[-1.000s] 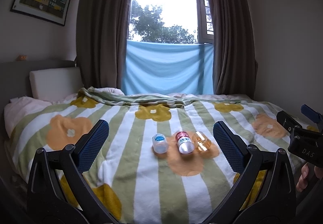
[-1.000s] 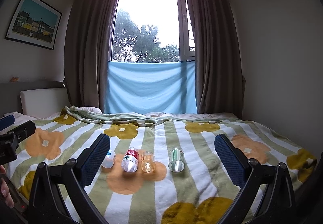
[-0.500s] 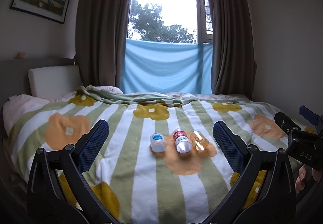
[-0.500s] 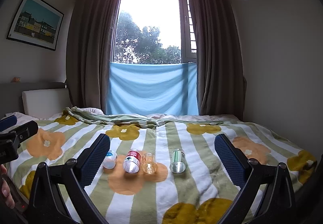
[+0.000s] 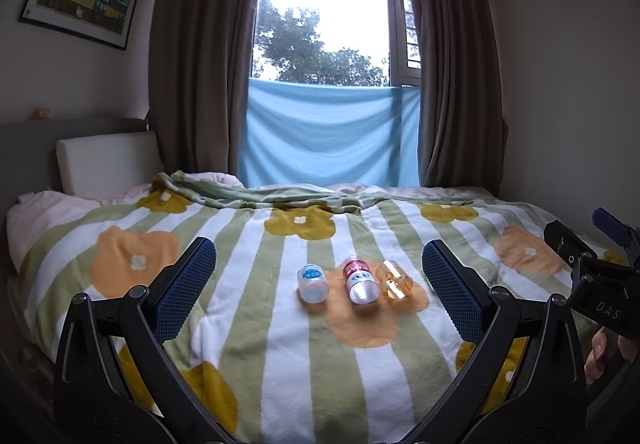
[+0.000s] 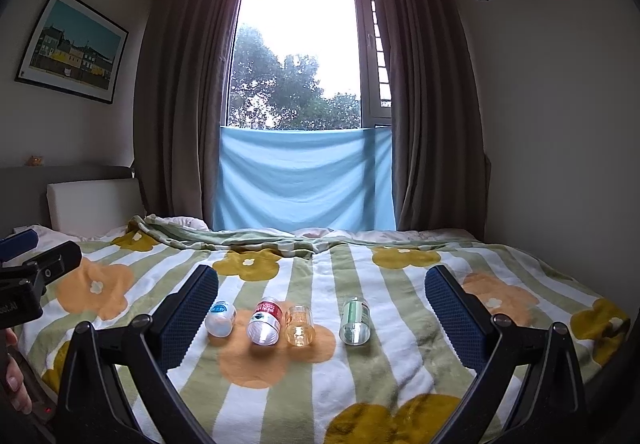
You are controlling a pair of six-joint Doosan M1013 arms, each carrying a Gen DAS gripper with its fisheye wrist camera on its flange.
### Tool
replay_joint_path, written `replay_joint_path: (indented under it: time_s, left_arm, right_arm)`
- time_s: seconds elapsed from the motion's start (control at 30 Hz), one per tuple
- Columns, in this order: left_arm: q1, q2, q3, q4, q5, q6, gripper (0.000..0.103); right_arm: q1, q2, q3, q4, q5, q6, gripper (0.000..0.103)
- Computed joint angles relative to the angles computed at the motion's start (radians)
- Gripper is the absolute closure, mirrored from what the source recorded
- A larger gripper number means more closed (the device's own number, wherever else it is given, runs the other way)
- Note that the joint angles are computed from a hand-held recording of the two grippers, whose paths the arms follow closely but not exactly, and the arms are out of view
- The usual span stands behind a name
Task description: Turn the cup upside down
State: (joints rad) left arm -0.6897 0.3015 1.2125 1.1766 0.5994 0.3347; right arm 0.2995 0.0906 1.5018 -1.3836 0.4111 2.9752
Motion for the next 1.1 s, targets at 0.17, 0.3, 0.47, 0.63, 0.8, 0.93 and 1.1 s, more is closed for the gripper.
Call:
replay_joint_path:
  time_s: [0.17, 0.3, 0.47, 0.63, 0.8, 0.93, 1.1]
  left_arm:
    - [-0.001, 0.0, -0.001, -0.009, 0.0, 0.008, 0.0]
    - [-0.003, 0.002, -0.005, -0.013, 0.003, 0.014, 0.0]
    - [-0.004, 0.002, -0.007, -0.019, 0.003, 0.013, 0.0]
    - [-0.005, 0.0, -0.007, -0.034, 0.002, 0.025, 0.0]
    - [-0.002, -0.001, -0.009, -0.043, -0.003, 0.027, 0.0]
    - [-0.003, -0.003, -0.006, -0.048, -0.007, 0.028, 0.0]
    - [-0.004, -0.003, -0.006, -0.048, -0.006, 0.028, 0.0]
  right_arm:
    - [0.0, 0.0, -0.001, 0.002, -0.004, -0.005, 0.0]
    - [0.0, 0.0, -0.002, 0.002, -0.004, 0.001, 0.0]
    - [0.0, 0.0, -0.003, 0.007, -0.007, -0.008, 0.0]
    - [0.001, 0.001, -0.004, 0.002, -0.004, 0.001, 0.0]
    - [0.002, 0.001, -0.003, 0.002, -0.005, -0.003, 0.0]
    - [0.009, -0.002, -0.002, 0.004, -0.006, -0.009, 0.0]
    - [0.013, -0.004, -0.003, 0.008, -0.008, -0.015, 0.0]
